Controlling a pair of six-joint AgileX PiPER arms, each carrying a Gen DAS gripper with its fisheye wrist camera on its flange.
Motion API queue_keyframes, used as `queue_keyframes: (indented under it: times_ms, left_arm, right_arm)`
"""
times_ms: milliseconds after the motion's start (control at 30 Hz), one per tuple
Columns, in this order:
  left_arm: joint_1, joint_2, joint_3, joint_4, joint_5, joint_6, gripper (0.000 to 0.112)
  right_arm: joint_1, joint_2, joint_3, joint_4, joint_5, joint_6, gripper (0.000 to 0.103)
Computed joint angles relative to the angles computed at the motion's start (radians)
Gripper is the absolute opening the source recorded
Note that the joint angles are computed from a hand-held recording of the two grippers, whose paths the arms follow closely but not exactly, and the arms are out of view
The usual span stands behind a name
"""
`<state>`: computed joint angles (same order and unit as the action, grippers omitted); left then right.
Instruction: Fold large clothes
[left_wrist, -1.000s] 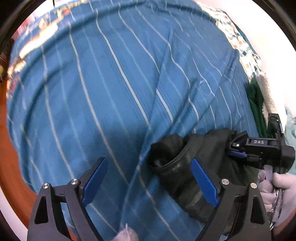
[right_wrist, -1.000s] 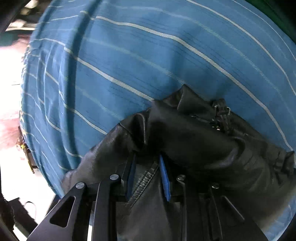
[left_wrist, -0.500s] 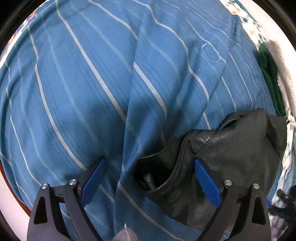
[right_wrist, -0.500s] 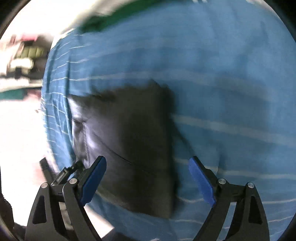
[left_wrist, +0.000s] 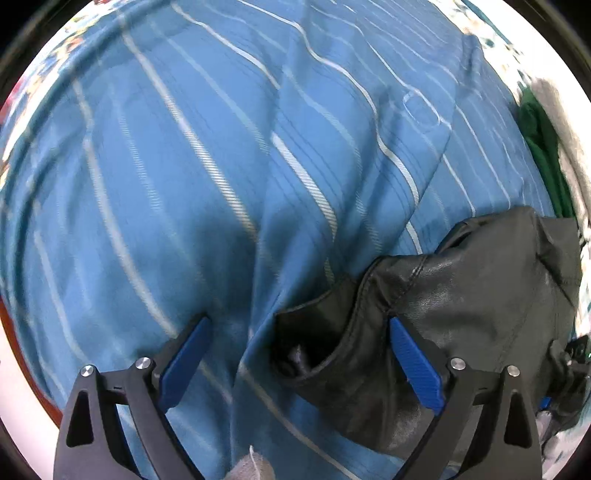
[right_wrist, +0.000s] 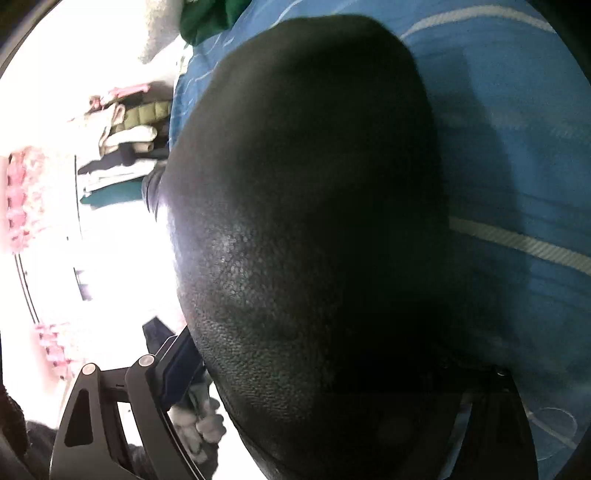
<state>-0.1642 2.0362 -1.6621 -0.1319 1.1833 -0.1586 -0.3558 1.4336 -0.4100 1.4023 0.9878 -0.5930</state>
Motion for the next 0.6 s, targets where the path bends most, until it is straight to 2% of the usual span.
queue_keyframes:
  times_ms: [33,67,133,233,300,400,433,467,500,533,567,600]
  left_arm:
    - [0.003,-0.022,0.009,0.0,0.005,-0.024,0.098]
    - [0.008,-0.058,0.032,-0.002,0.005,-0.046,0.097]
    - [0.019,-0.162,0.117,-0.026,-0.012,-0.092,0.097]
    - [0.044,-0.271,0.258,-0.176,-0.057,-0.087,0.097]
    - [0.049,-0.261,0.313,-0.288,-0.098,-0.05,0.097]
    - [0.054,-0.201,0.384,-0.457,-0.227,-0.015,0.095]
    - [0.07,-0.182,0.371,-0.486,-0.238,-0.009,0.089]
    - [0.072,-0.167,0.357,-0.486,-0.255,-0.031,0.073]
    - [0.072,-0.159,0.347,-0.501,-0.27,-0.034,0.067]
    - [0.069,-0.162,0.339,-0.513,-0.285,-0.037,0.046]
    - [0.059,-0.162,0.308,-0.488,-0.276,-0.055,0.037]
    - [0.057,-0.163,0.28,-0.477,-0.267,-0.057,0.033]
  right_arm:
    - [-0.012,-0.016,0.015,0.011,0.008,-0.007,0.071]
    - [-0.031,-0.03,0.033,0.026,0.024,-0.012,0.064]
    - [-0.058,-0.07,0.068,0.045,0.05,0.001,0.059]
    - [-0.061,-0.115,0.091,0.065,0.064,0.027,0.056]
    - [-0.062,-0.135,0.112,0.092,0.076,0.02,0.055]
    - [-0.066,-0.128,0.125,0.124,0.095,-0.005,0.053]
    - [-0.066,-0.123,0.13,0.138,0.102,-0.014,0.052]
    - [-0.066,-0.119,0.136,0.15,0.11,-0.022,0.052]
    - [-0.065,-0.114,0.138,0.157,0.116,-0.027,0.052]
    - [-0.055,-0.111,0.137,0.169,0.113,-0.03,0.051]
    - [-0.054,-0.106,0.142,0.19,0.12,-0.038,0.051]
    - [-0.076,-0.1,0.142,0.189,0.139,-0.044,0.051]
